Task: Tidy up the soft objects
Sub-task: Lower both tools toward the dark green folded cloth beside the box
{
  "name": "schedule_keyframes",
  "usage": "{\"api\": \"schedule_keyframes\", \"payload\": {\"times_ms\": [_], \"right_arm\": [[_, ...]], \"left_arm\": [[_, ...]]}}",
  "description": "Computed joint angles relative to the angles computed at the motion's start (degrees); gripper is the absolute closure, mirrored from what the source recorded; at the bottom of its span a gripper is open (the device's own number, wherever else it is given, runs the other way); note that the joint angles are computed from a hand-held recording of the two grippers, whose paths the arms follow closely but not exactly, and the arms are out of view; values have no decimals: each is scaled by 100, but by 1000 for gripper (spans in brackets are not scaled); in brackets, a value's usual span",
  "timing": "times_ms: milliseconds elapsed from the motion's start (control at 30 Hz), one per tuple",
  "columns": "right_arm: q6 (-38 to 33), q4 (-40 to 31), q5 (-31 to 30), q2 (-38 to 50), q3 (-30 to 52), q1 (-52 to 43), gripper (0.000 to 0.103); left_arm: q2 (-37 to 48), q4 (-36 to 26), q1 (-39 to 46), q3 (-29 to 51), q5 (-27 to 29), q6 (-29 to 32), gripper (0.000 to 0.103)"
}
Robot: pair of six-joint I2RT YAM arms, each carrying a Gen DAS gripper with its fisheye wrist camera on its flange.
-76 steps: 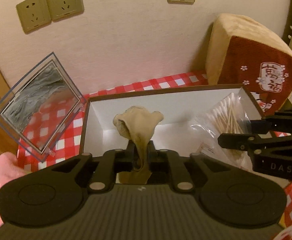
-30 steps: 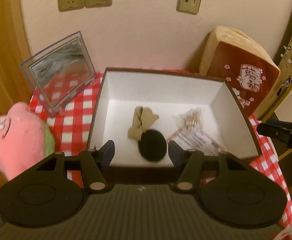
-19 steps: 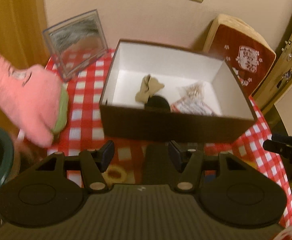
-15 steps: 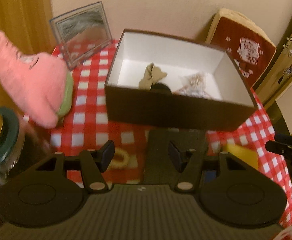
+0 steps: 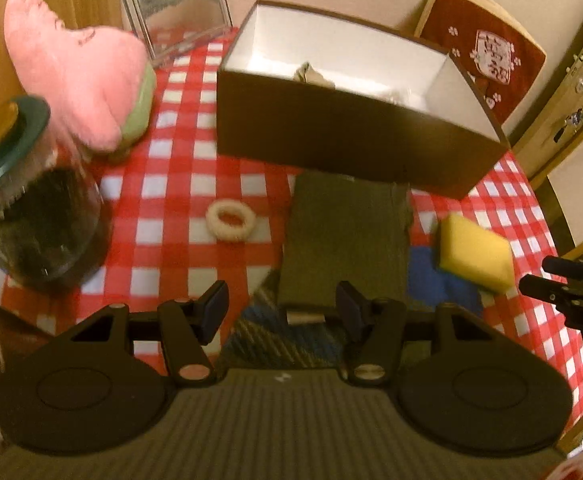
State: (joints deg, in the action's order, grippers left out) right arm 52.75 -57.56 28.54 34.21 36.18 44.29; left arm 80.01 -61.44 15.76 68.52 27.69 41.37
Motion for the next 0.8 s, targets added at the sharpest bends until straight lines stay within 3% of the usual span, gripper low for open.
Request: {"api": "schedule_keyframes", "payload": {"times_ms": [367, 567, 800], "right_arm": [[377, -64, 267, 373, -111, 781, 32], [-466, 902, 91, 1083, -87, 780, 32], [-1876, 2472, -223, 2560, 152, 714, 32]], "left_arm": [[-248, 47, -6, -576, -123, 161, 47], [-233, 119, 99, -631, -194, 133, 47], [-71, 269, 285, -676, -282, 95, 47]]}}
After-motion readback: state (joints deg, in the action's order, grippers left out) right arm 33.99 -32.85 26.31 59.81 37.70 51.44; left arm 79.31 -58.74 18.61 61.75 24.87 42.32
